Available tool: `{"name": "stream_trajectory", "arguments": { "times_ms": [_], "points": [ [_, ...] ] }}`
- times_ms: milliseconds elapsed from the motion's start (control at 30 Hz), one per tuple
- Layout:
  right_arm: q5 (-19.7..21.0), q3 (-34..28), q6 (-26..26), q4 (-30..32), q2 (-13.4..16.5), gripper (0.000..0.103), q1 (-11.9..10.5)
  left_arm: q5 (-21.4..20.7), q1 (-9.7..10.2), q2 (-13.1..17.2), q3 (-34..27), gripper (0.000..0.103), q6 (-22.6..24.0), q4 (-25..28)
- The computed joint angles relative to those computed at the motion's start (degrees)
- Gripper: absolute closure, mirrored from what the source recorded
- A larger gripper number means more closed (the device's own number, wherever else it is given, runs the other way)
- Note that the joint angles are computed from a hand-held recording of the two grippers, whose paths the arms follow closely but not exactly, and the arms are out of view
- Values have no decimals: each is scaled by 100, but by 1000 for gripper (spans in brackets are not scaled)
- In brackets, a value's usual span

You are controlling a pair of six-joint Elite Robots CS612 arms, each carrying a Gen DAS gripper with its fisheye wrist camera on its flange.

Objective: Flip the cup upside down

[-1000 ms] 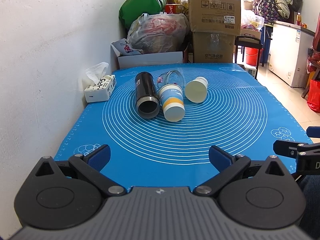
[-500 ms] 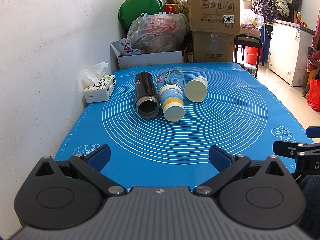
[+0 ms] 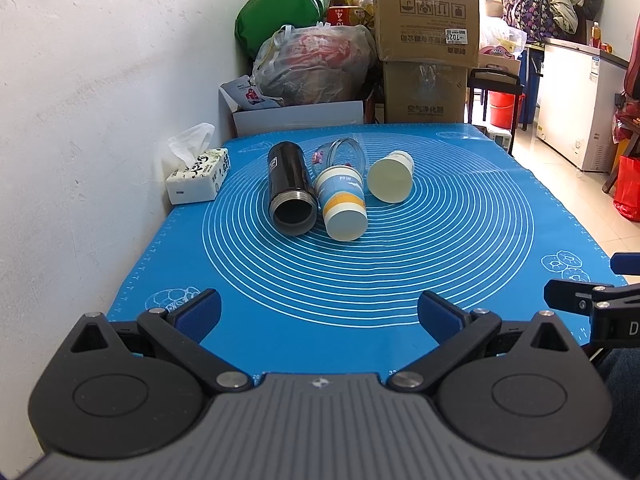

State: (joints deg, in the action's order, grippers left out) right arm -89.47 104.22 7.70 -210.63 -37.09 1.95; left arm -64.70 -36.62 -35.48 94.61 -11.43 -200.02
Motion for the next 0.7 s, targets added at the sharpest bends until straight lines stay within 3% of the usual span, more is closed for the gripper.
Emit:
{"name": "stream_trajectory", "arguments": {
  "times_ms": [700],
  "points": [
    [55, -57, -22, 143, -1, 1, -15, -42, 12, 68, -74, 0, 7, 79]
  ]
}}
